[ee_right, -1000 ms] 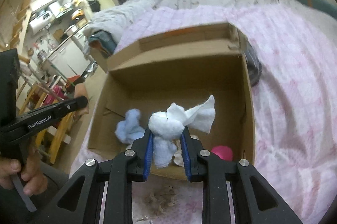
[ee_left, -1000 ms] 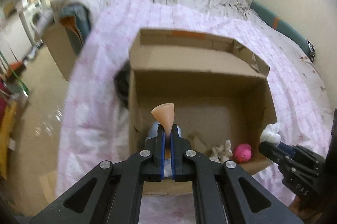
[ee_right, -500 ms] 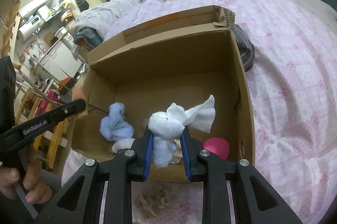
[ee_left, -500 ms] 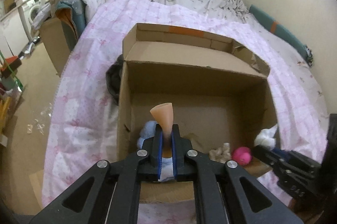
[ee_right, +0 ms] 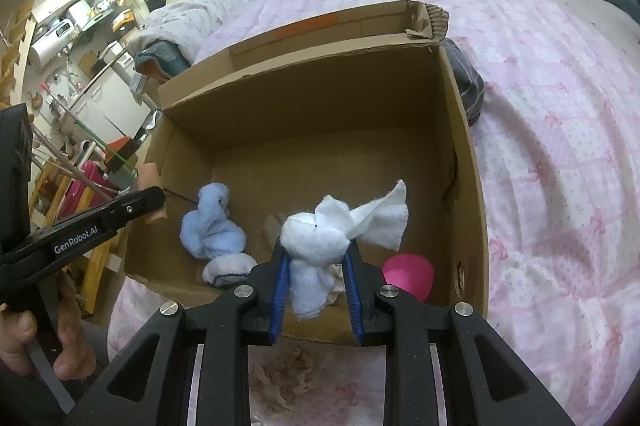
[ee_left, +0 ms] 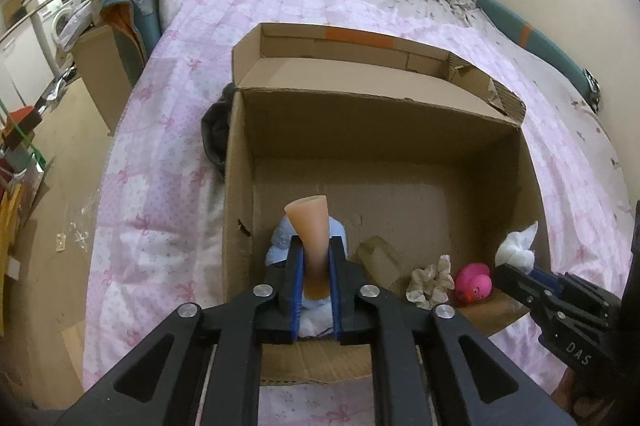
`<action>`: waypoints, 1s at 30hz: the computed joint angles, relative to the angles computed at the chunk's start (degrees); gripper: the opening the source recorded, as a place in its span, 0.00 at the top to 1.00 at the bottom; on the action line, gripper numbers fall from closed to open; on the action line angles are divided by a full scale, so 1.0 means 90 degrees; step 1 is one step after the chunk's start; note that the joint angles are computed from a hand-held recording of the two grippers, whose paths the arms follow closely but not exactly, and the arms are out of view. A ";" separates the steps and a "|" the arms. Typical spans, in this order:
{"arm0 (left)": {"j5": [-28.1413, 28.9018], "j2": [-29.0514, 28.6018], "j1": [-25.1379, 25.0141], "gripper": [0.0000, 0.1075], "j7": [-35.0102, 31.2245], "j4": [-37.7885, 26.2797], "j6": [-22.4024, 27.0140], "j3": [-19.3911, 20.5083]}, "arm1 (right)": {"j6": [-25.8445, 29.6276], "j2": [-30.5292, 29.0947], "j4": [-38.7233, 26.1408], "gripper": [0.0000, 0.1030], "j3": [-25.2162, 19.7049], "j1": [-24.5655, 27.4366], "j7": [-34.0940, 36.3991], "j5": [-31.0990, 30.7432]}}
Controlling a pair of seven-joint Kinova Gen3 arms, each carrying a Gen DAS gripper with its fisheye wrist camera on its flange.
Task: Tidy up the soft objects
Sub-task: 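Open both grippers to drop the orange foam and white sock into the box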
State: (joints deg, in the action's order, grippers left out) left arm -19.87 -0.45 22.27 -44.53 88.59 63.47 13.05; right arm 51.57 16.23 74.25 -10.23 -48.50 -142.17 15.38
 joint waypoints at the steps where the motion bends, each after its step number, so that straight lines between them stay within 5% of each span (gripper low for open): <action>1: -0.0036 0.0014 0.0022 0.84 -0.0001 -0.0011 0.0017 0.0022 | 0.0005 -0.0001 0.0003 0.74 0.0004 -0.0004 -0.0010 0.0006; 6: -0.0263 0.0101 0.0153 0.75 0.0049 -0.0105 0.0191 0.0084 | 0.0023 0.0023 -0.0019 0.74 0.0014 -0.0010 -0.0043 0.0007; 11: -0.0359 0.0008 0.0188 0.41 0.0279 -0.0036 0.0111 0.0058 | 0.0036 0.0035 -0.0023 0.74 0.0002 -0.0004 -0.0007 -0.0023; 22: -0.0502 0.0038 0.0250 0.40 0.0349 -0.0044 0.0203 0.0107 | -0.0075 0.0012 0.0049 0.74 -0.0021 0.0072 0.0048 -0.0171; 24: -0.0546 0.0043 0.0276 0.40 0.0358 -0.0045 0.0218 0.0125 | -0.0125 0.0011 0.0070 0.70 -0.0023 0.0102 0.0050 -0.0229; 27: -0.0585 0.0064 0.0310 0.40 0.0375 -0.0060 0.0258 0.0135 | -0.0199 -0.0006 0.0126 0.31 0.0007 0.0095 -0.0033 -0.0224; 30: -0.0596 0.0067 0.0322 0.40 0.0402 -0.0050 0.0251 0.0123 | -0.0462 -0.0112 0.0285 0.28 0.0015 0.0091 -0.0170 -0.0143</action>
State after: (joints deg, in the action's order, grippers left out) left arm -25.23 0.15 25.17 -40.91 88.15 65.73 14.15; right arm 47.42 15.22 76.81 -10.10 -47.68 -143.70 14.09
